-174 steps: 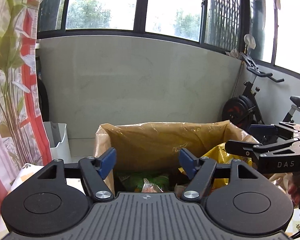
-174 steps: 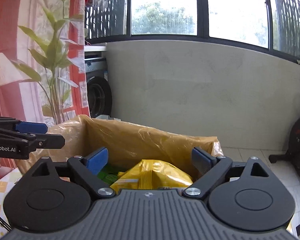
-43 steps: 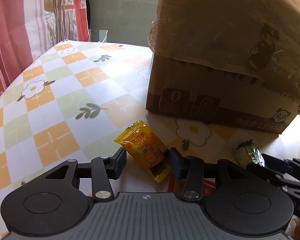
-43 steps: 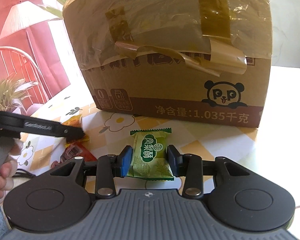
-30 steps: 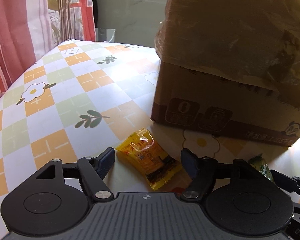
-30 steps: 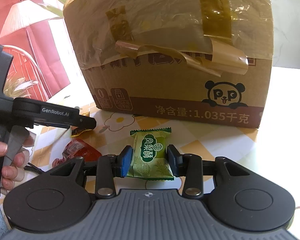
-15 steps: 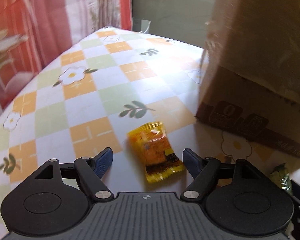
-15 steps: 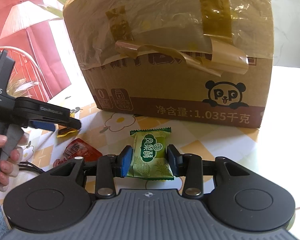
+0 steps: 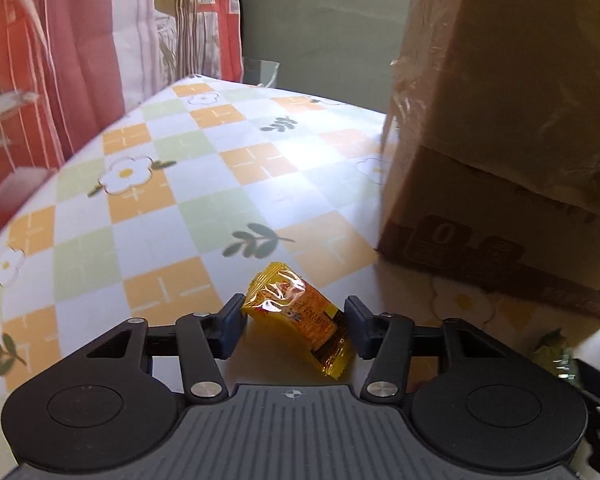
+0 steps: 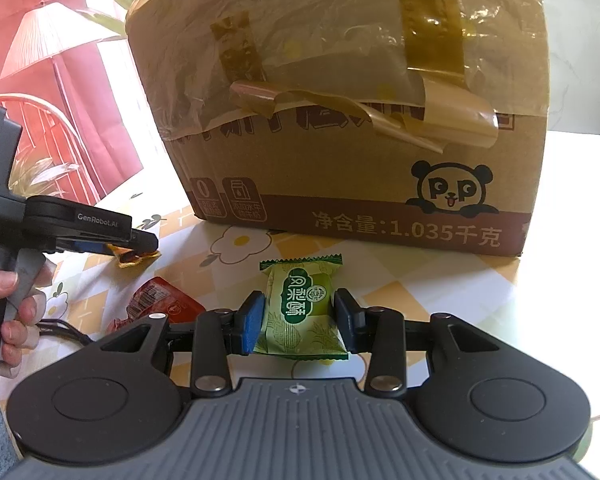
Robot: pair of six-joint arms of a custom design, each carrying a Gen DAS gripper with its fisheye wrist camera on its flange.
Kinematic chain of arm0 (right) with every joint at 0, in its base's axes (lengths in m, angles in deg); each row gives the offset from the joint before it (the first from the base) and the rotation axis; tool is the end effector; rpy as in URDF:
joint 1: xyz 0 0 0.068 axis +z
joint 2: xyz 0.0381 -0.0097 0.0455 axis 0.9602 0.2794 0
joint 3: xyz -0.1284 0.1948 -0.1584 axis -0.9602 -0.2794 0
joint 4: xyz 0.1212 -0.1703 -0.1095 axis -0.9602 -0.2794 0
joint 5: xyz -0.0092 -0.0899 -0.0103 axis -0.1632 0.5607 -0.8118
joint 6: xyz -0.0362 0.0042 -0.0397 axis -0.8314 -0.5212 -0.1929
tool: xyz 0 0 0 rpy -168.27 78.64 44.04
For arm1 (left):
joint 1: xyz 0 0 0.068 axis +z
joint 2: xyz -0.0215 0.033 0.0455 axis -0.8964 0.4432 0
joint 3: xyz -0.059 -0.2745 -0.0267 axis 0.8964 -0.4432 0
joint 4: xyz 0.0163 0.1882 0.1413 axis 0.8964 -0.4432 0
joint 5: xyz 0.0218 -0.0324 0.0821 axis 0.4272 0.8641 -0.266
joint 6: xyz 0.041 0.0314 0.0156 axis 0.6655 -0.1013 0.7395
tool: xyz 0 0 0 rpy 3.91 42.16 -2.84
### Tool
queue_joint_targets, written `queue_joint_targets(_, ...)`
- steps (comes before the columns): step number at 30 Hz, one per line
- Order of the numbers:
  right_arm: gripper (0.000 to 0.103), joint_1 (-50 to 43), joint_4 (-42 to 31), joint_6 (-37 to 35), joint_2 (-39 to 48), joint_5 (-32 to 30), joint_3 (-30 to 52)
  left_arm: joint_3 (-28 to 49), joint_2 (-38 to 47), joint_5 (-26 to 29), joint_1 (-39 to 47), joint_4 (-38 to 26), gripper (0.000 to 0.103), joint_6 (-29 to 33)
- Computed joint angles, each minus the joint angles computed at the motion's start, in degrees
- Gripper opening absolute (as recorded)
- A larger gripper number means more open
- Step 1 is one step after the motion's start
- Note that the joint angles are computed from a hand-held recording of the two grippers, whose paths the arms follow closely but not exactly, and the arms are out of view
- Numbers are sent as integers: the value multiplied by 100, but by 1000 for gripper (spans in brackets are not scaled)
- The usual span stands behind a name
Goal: Organize snacks
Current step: 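Grasp the yellow candy with the left tool while the right tool grasps the green-wrapped pastry, then carry both candies over the open box and open both tools to drop them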
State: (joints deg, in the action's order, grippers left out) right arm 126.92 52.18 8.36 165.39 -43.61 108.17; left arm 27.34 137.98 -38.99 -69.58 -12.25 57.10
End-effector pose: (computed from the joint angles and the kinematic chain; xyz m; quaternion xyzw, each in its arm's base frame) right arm 0.1874 0.2227 0.0288 -0.0027 0.8892 0.1484 0.4328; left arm 0.3457 -0.0362 0.0193 0.0075 0.9345 -0.0421 0.3534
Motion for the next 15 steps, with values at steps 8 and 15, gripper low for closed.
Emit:
queue_joint_targets(8, 41, 8, -37, -20, 2, 13, 25, -1026, 43, 783, 187, 1406, 44, 73)
queue_joint_targets(15, 39, 43, -83, -115, -48, 61, 23, -1320, -234, 1211, 230, 1642, 17, 401)
